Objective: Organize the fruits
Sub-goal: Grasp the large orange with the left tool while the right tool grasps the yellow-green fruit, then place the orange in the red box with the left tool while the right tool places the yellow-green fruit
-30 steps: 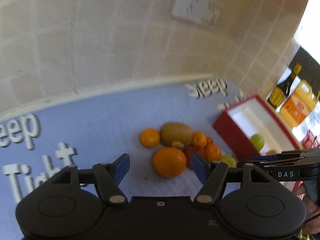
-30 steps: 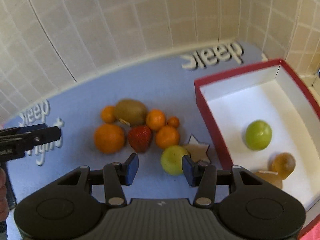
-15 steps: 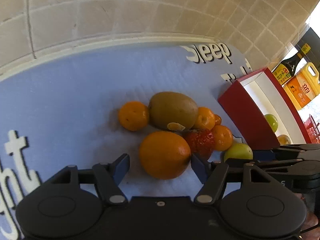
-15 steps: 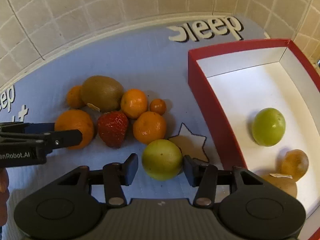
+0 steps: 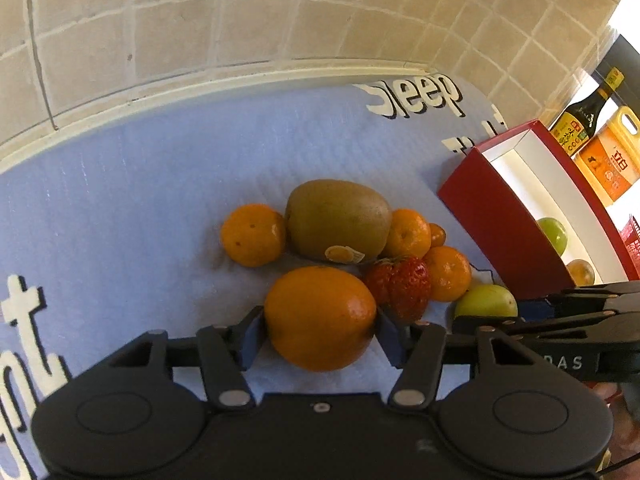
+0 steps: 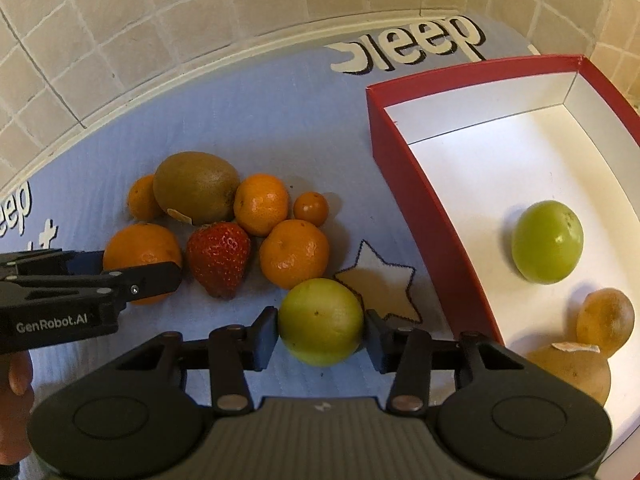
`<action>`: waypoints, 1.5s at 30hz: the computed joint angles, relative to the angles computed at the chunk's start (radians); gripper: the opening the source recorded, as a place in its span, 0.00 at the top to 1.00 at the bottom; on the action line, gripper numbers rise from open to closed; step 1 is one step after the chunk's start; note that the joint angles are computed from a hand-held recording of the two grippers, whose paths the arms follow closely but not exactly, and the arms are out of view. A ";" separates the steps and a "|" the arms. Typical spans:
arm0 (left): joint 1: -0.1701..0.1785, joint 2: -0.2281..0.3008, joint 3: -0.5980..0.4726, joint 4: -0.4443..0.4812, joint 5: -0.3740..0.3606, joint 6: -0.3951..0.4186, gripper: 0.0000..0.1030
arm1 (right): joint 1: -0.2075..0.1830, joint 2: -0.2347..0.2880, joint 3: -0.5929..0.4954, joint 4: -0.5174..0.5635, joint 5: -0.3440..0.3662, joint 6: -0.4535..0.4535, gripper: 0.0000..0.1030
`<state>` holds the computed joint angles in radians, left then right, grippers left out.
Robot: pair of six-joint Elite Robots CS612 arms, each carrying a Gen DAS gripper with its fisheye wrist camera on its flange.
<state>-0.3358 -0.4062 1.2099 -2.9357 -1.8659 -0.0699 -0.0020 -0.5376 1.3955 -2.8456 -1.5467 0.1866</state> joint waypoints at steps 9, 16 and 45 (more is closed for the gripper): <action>-0.010 -0.082 0.134 -0.201 0.063 -0.022 0.35 | -0.015 -0.058 0.083 -0.093 0.107 0.013 0.54; -0.041 -0.142 0.197 -0.373 0.072 -0.007 0.35 | -0.045 -0.150 0.211 -0.307 0.093 0.027 0.54; -0.228 -0.021 0.009 0.020 -0.137 0.423 0.35 | -0.231 -0.167 0.354 -0.360 0.001 0.244 0.54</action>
